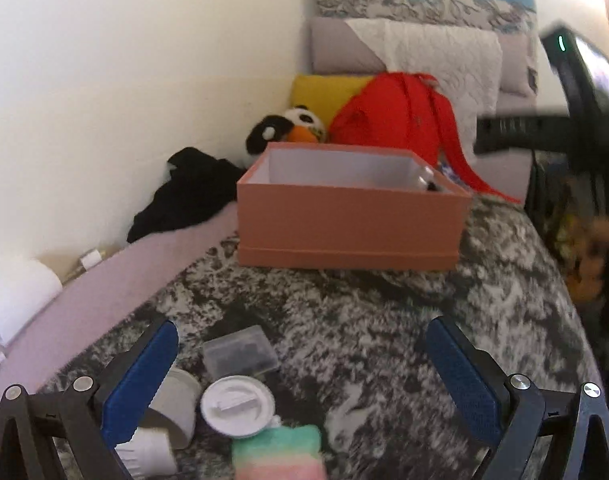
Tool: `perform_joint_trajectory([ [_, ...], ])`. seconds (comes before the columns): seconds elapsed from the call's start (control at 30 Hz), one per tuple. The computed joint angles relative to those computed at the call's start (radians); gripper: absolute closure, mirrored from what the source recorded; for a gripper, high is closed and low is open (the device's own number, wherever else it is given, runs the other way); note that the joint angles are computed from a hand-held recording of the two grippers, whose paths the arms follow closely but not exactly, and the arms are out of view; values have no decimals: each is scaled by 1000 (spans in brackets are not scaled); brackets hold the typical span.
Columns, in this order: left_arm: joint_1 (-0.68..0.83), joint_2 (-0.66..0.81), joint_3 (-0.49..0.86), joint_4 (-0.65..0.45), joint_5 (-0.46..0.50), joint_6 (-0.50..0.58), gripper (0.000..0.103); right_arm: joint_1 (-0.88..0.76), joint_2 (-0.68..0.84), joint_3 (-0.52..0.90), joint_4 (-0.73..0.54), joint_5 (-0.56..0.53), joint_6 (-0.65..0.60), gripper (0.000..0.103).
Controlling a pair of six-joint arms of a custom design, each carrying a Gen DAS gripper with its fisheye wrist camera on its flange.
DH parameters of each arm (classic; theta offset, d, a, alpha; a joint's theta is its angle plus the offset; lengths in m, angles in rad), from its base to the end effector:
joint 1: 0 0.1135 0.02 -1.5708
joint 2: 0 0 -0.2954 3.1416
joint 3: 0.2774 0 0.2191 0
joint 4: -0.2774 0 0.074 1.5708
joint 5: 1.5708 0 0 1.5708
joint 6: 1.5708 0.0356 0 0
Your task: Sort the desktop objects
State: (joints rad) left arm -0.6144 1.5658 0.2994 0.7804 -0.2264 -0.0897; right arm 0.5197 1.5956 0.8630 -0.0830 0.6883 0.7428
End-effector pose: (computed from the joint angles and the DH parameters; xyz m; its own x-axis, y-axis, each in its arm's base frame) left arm 0.1967 -0.1290 0.1751 -0.4159 0.1866 -0.8900 0.3638 0.9311 0.0252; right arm 0.2661 0.1262 0.2386 -0.4693 0.3333 -0.8177 0.4233 0.8976 0.1229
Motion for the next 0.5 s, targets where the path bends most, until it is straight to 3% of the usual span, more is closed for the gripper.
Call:
perform_joint_trajectory([
  [0.03, 7, -10, -15, 7, 13, 35, 1, 7, -17, 3, -18, -13, 8, 8],
  [0.07, 13, -12, -39, 43, 14, 55, 1, 65, -50, -44, 2, 41, 50, 5],
  [0.13, 4, -4, -61, 90, -3, 58, 1, 265, -75, -182, 76, 288, 257, 0],
  [0.2, 8, -19, -30, 13, 1, 56, 1, 467, 2, -325, 153, 513, 583, 0],
  [0.23, 12, -26, -6, -40, 7, 57, 1, 532, 67, -345, 107, 552, 804, 0],
  [0.27, 18, -33, 21, -102, 18, 55, 1, 545, 98, -368, 87, 503, 943, 0],
  [0.33, 30, -38, 46, -164, 37, 40, 1, 471, 80, -360, 33, 321, 974, 0],
  [0.4, 50, -65, 41, -193, 54, 19, 1, 499, 109, -284, -165, 406, 1020, 0],
  [0.43, 59, -87, 31, -199, 56, 2, 1, 522, 161, -193, -380, 465, 1114, 0],
  [0.47, 62, -95, 27, -206, 54, -12, 1, 525, 198, -125, -505, 513, 1141, 0],
  [0.5, 64, -103, 23, -214, 52, -25, 1, 497, 195, -108, -473, 543, 1046, 0],
])
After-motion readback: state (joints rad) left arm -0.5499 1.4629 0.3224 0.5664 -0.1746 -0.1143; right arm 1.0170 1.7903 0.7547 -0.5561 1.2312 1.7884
